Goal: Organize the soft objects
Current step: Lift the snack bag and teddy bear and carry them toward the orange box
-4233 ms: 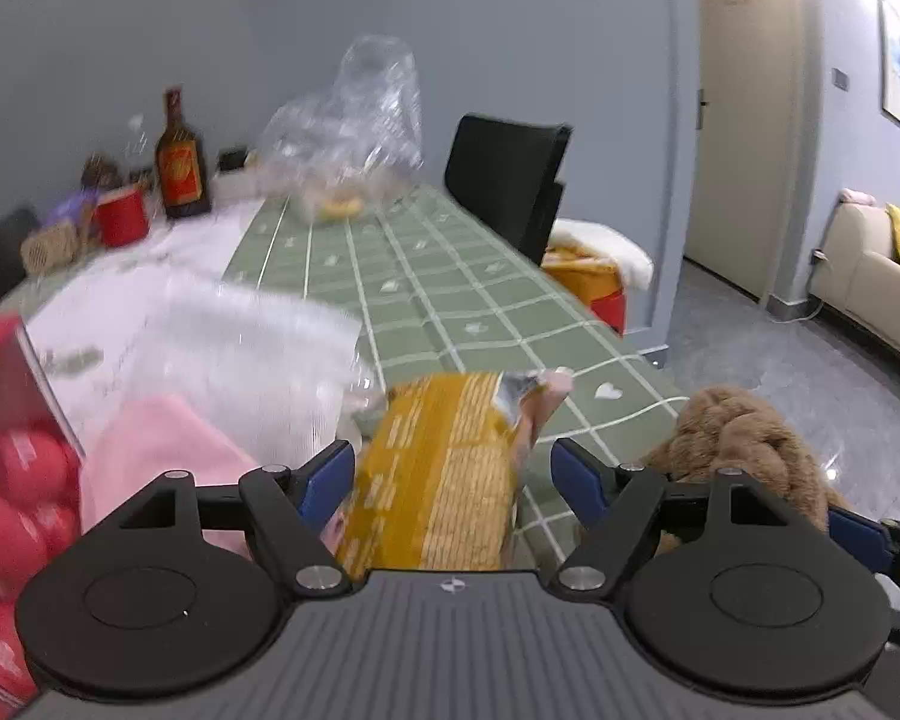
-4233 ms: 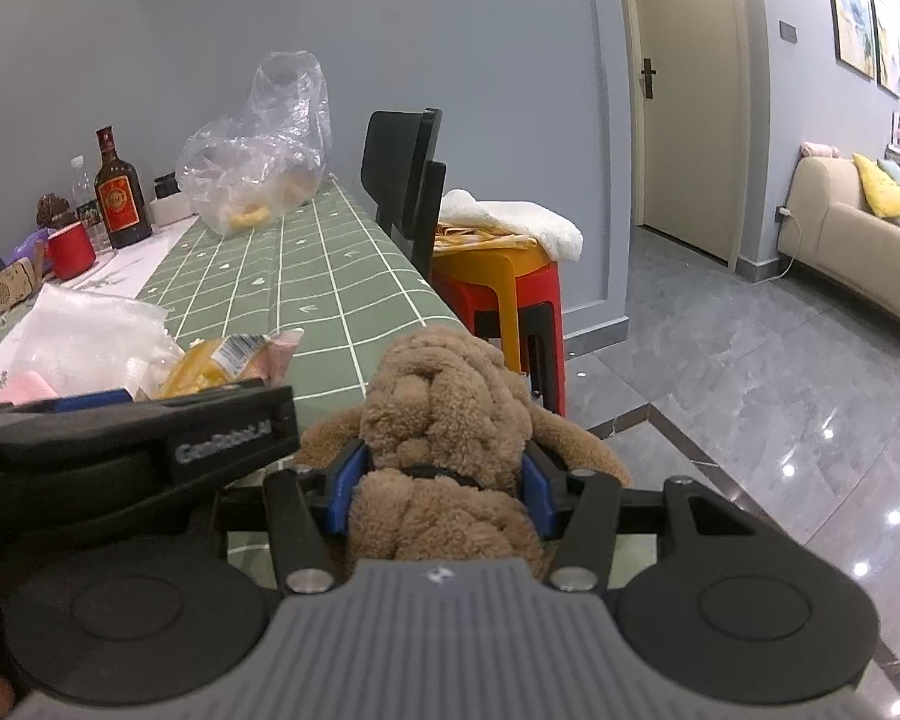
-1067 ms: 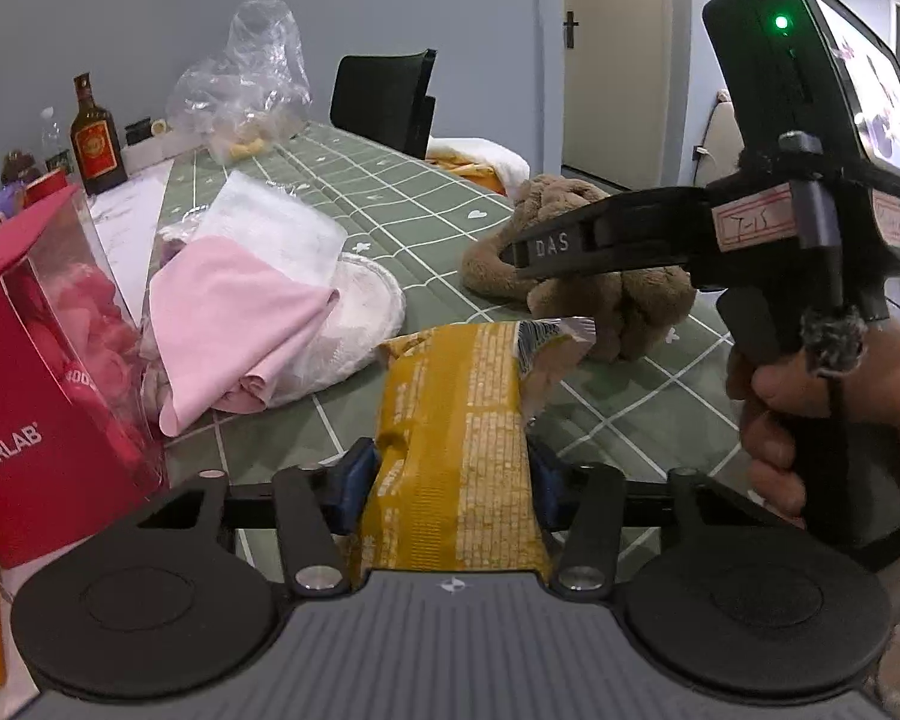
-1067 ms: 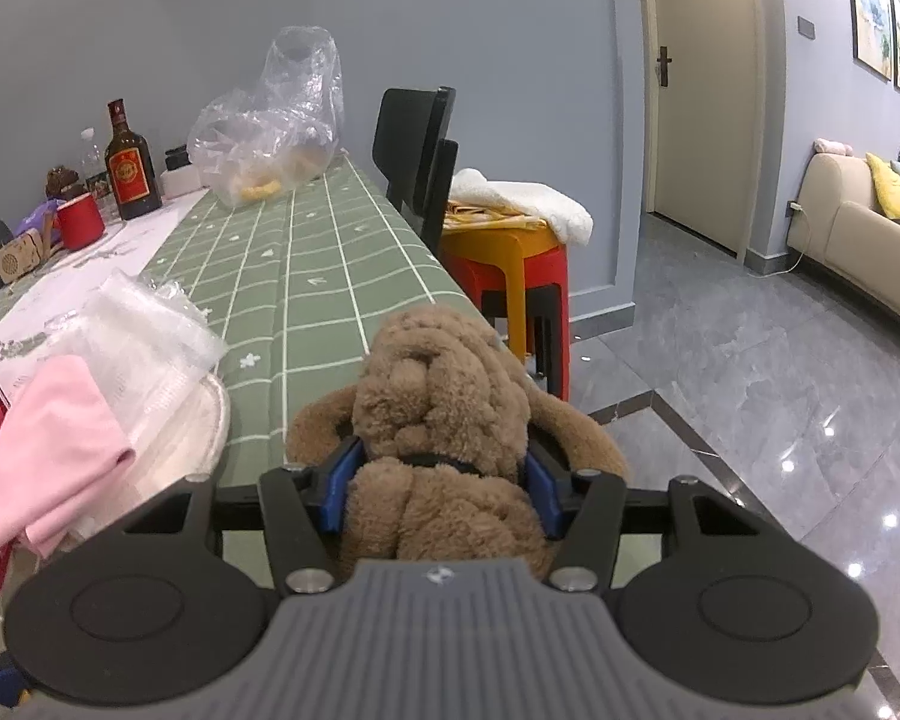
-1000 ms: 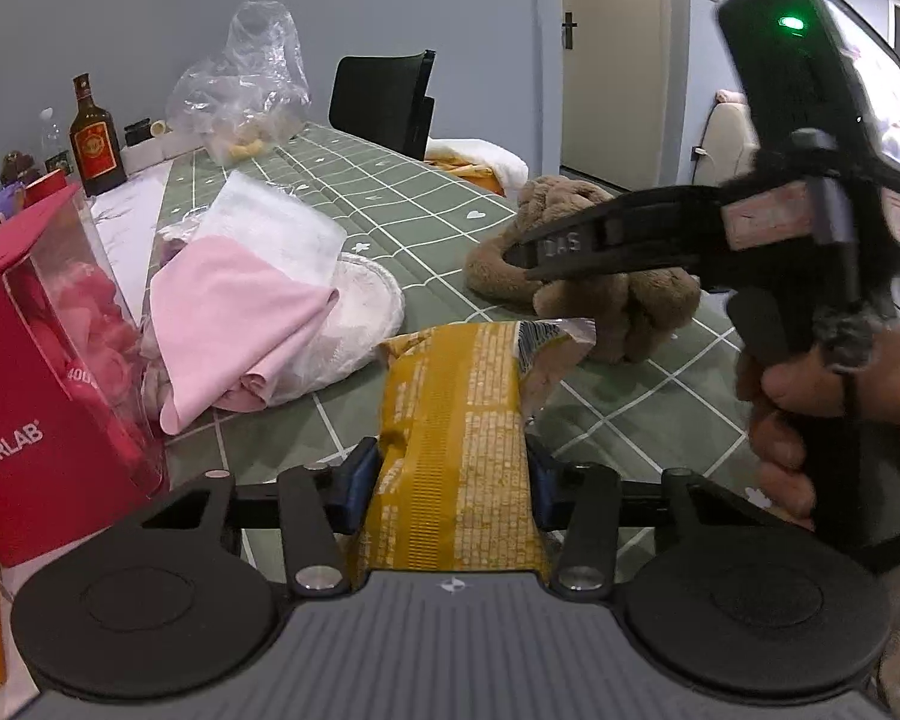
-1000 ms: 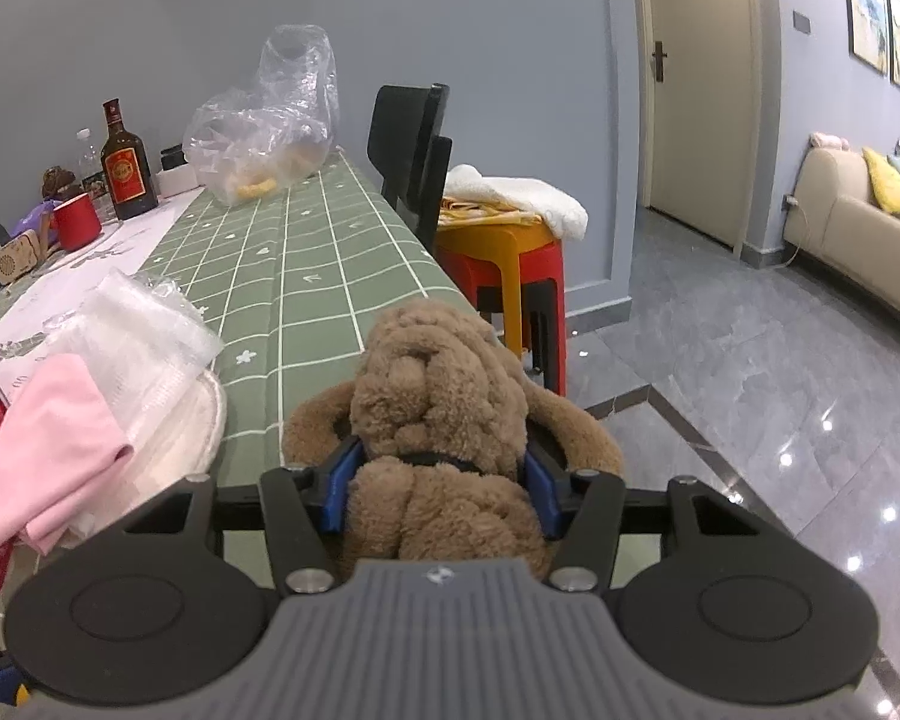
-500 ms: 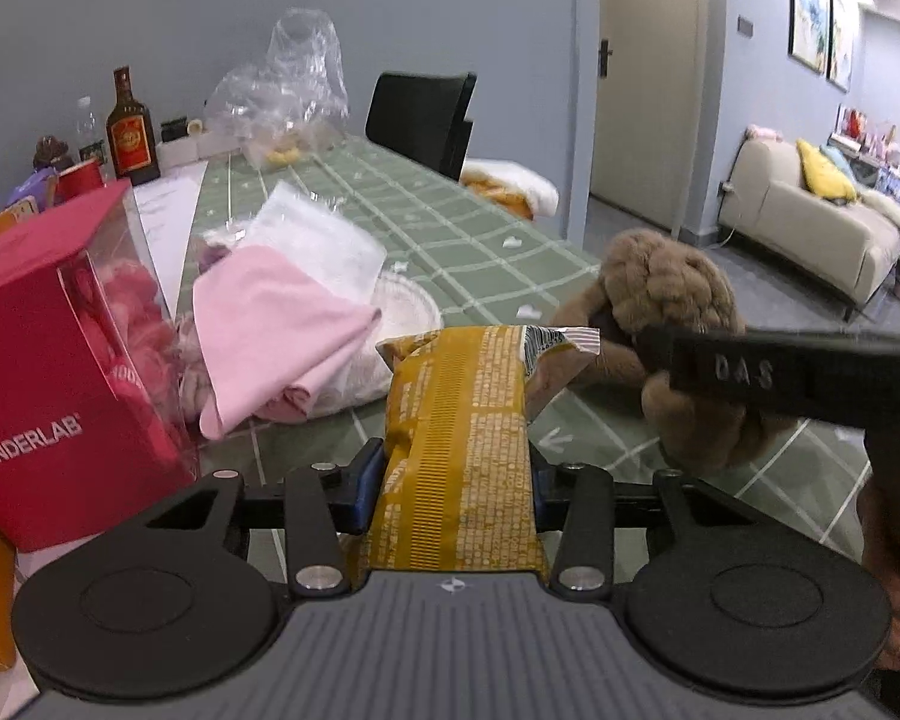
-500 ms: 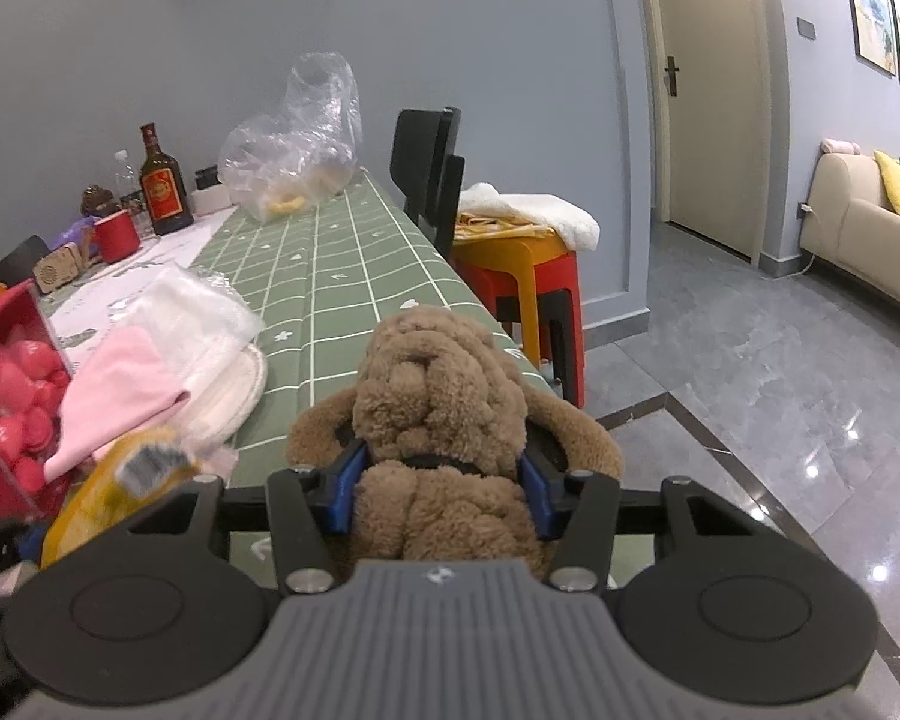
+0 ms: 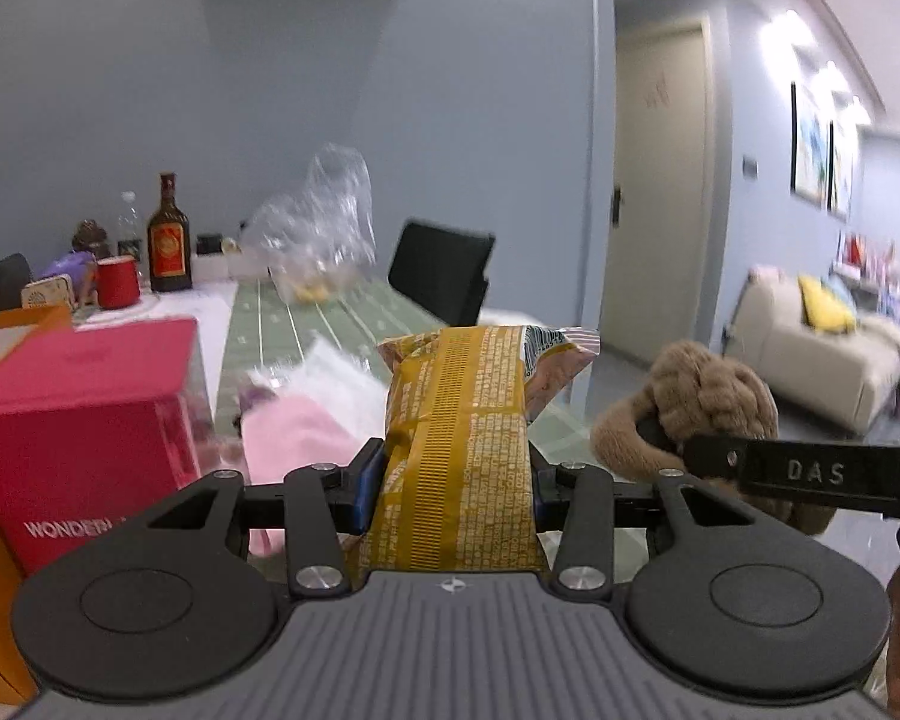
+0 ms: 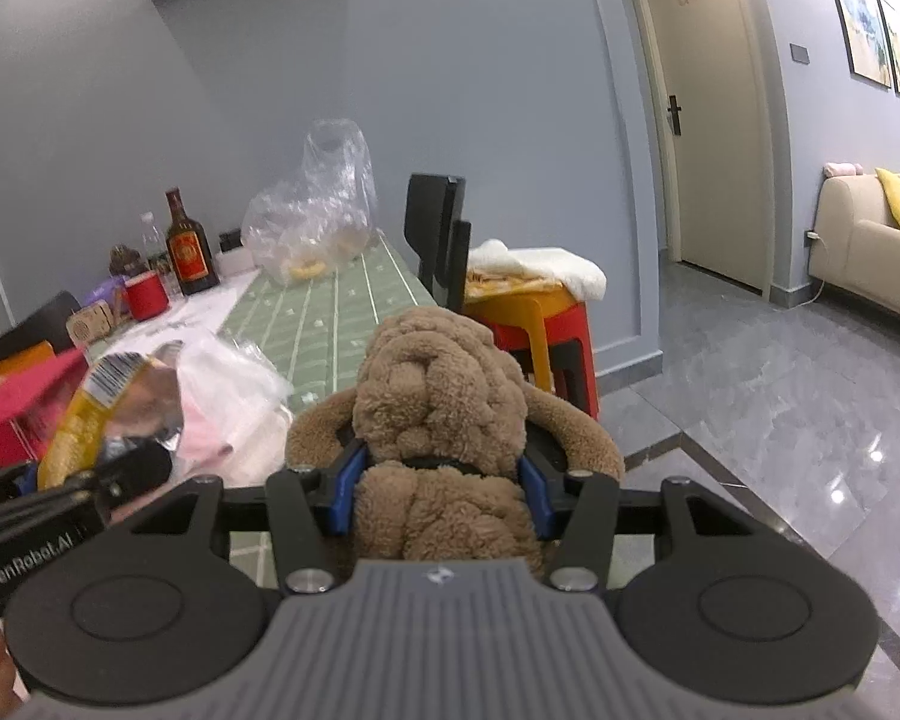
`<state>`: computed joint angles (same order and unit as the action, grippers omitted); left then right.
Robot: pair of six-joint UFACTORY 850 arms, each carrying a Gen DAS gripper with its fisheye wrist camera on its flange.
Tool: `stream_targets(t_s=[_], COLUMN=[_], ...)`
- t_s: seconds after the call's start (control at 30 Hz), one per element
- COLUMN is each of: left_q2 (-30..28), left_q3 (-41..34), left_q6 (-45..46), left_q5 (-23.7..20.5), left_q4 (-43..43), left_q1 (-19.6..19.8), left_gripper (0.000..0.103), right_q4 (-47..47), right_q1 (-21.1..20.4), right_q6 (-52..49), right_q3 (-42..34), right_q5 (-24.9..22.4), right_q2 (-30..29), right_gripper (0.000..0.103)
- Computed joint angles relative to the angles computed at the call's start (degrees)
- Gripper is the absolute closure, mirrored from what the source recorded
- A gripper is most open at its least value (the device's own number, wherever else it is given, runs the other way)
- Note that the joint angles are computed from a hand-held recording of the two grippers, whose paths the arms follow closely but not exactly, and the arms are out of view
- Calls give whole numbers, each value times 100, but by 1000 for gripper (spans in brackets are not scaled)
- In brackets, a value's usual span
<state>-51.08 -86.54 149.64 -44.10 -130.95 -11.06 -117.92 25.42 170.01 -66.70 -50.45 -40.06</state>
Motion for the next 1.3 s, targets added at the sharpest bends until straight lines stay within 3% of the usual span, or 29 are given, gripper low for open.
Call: stream_targets(t_s=[0.13, 0.27, 0.33, 0.5, 0.67, 0.77, 1.0, 1.3], left_q2=[47, 221, 359, 885, 1348, 1562, 1821, 1647], left_q3=[74, 92, 241, 970, 1461, 1490, 1298, 729], left_q6=[137, -424, -560, 113, -111, -429, -770, -2893], left_q5=[-187, 176, 152, -284, -917, -1002, -665, -1076], left_q4=[-337, -283, -320, -991, -983, -685, -386, 1394], left_q1=[8, 8, 58, 237, 619, 846, 1228, 1830], left_gripper=[53, 53, 53, 53, 53, 53, 53, 53], right_q4=[-30, 61, 79, 50, -328, -399, -813, -922], right_q1=[83, 164, 218, 347, 437, 502, 639, 783], right_q6=[-1, -225, -346, -367, -198, -360, -581, -1164], right_q3=[14, -126, -179, -306, -437, -653, -1180, -2022], right_q5=[-148, -163, -212, -423, -405, -353, -136, 191], right_q2=[89, 111, 124, 132, 137, 69, -78, -472], right_gripper=[51, 51, 51, 51, 51, 51, 51, 51])
